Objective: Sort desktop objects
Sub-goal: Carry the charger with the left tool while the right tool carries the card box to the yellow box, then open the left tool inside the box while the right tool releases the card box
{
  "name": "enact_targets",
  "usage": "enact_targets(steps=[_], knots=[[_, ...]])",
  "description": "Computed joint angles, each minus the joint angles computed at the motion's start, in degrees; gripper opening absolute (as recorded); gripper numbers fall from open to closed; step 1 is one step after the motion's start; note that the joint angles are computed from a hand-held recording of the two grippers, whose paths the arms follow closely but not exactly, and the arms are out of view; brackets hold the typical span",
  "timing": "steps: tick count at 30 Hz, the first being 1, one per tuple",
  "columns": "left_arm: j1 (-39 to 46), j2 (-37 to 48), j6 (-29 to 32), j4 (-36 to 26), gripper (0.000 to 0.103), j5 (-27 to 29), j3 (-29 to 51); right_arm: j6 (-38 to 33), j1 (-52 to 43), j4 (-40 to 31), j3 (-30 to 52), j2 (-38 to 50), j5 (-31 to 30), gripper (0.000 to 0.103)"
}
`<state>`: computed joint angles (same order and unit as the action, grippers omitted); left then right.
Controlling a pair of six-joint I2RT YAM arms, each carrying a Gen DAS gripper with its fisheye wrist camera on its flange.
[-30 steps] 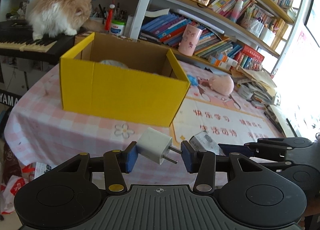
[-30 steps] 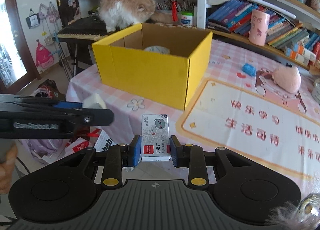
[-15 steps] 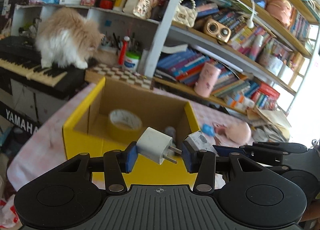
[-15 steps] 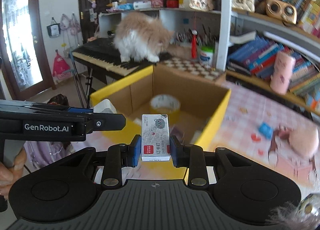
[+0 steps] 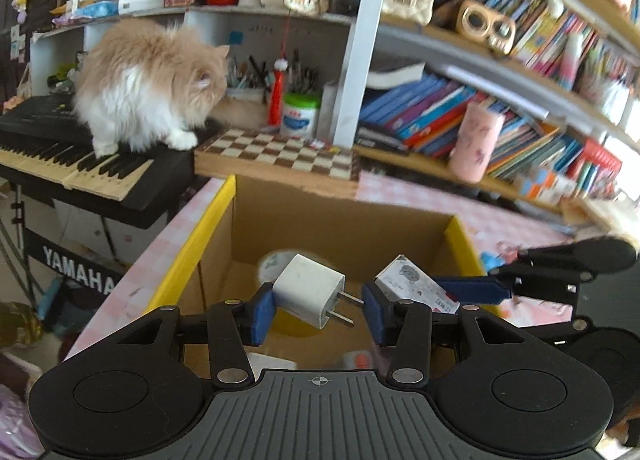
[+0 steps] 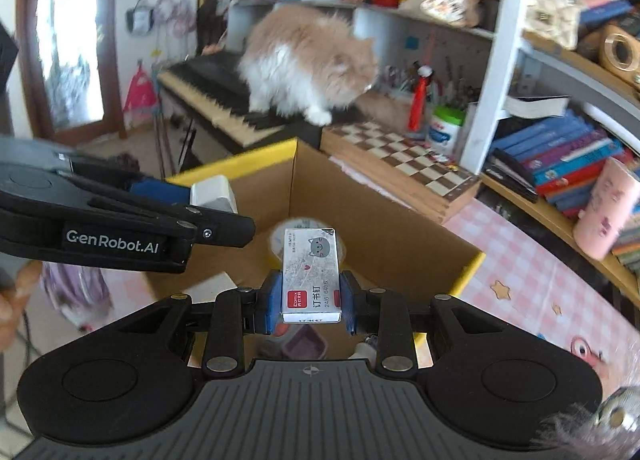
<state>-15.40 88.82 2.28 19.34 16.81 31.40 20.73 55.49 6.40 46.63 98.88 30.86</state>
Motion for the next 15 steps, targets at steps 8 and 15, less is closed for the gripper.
enact_targets(steps=[8, 15], knots=[[-2.93, 9.71, 3.05, -2.42, 0.045, -6.08, 6.50, -12.31, -6.49, -1.71, 6.39, 9.10, -9.75, 0.028], [-4.51, 14.35, 4.33, -8.18, 0.045, -9.32, 12.38, -19.22, -9.97, -7.97, 13.15, 13.85, -14.64, 0.028]])
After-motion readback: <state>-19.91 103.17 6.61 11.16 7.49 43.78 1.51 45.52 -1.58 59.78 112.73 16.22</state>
